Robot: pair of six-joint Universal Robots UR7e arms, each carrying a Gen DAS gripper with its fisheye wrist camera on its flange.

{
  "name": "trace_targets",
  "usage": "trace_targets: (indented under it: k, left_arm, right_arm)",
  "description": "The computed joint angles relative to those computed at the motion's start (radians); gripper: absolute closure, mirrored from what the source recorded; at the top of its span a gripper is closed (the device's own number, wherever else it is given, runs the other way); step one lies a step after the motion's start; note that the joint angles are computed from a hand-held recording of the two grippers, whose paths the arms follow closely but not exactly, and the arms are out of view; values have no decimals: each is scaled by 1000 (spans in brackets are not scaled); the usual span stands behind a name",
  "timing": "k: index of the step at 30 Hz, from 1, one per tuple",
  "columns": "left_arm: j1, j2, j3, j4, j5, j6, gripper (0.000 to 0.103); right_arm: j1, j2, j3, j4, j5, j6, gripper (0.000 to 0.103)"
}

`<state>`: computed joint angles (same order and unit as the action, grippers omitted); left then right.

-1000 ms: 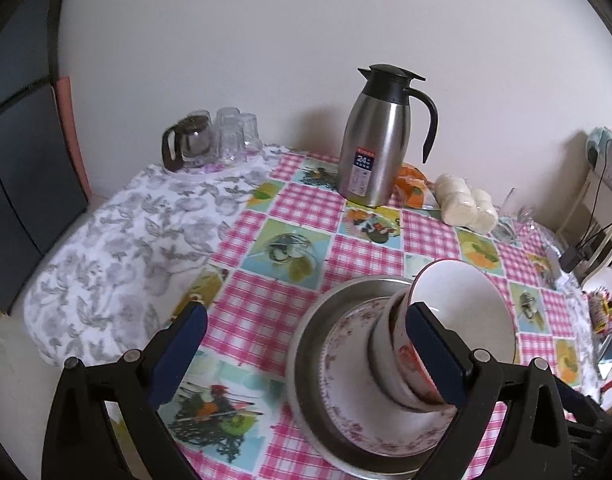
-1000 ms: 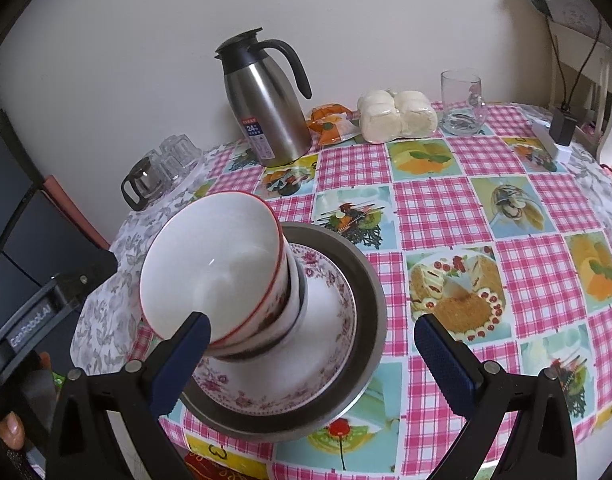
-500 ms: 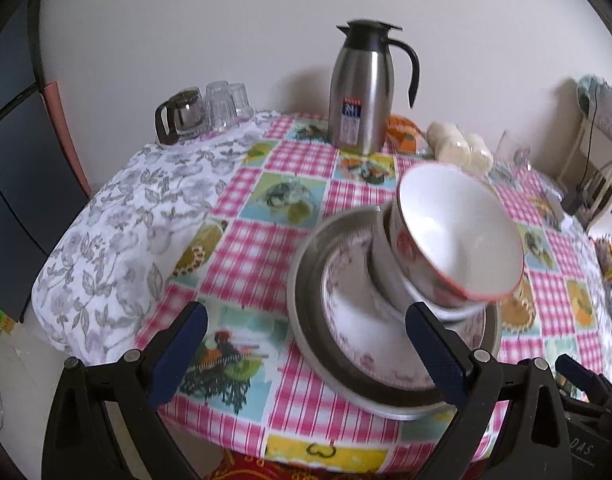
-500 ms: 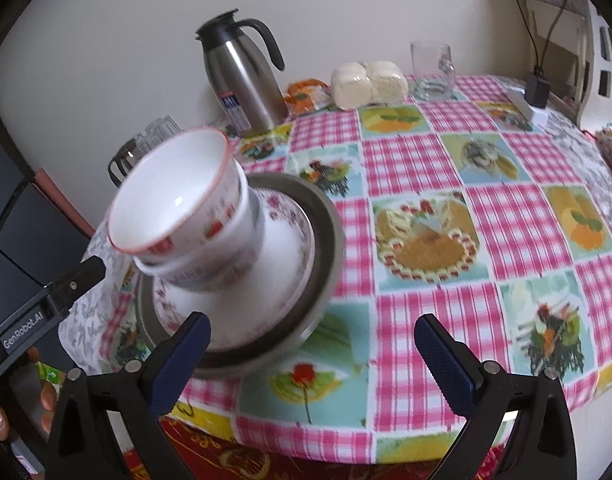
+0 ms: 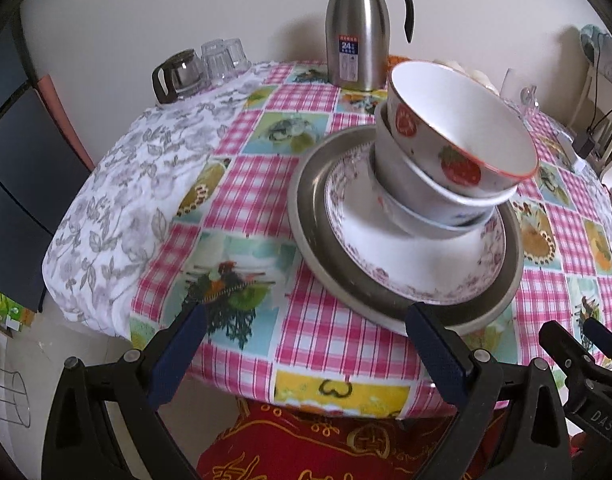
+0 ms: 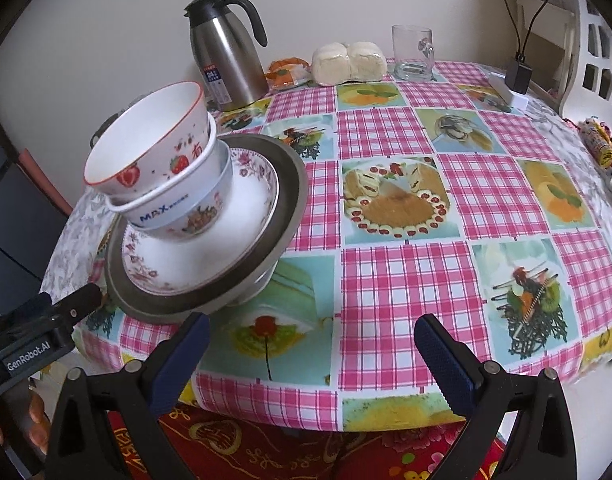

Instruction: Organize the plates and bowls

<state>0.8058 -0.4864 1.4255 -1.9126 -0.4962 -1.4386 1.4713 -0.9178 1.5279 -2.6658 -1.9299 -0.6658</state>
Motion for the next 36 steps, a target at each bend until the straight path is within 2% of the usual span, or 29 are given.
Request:
trace_targets:
  k: [12, 36]
  left_arm:
    - [-5, -8, 16, -20, -69, -3, 4]
    - [-11, -4, 8, 0, -91, -13, 4]
  right_arm:
    - [-3, -21, 29, -21, -7, -6, 0]
    - [-11, -37, 33, -1, 4, 17, 0]
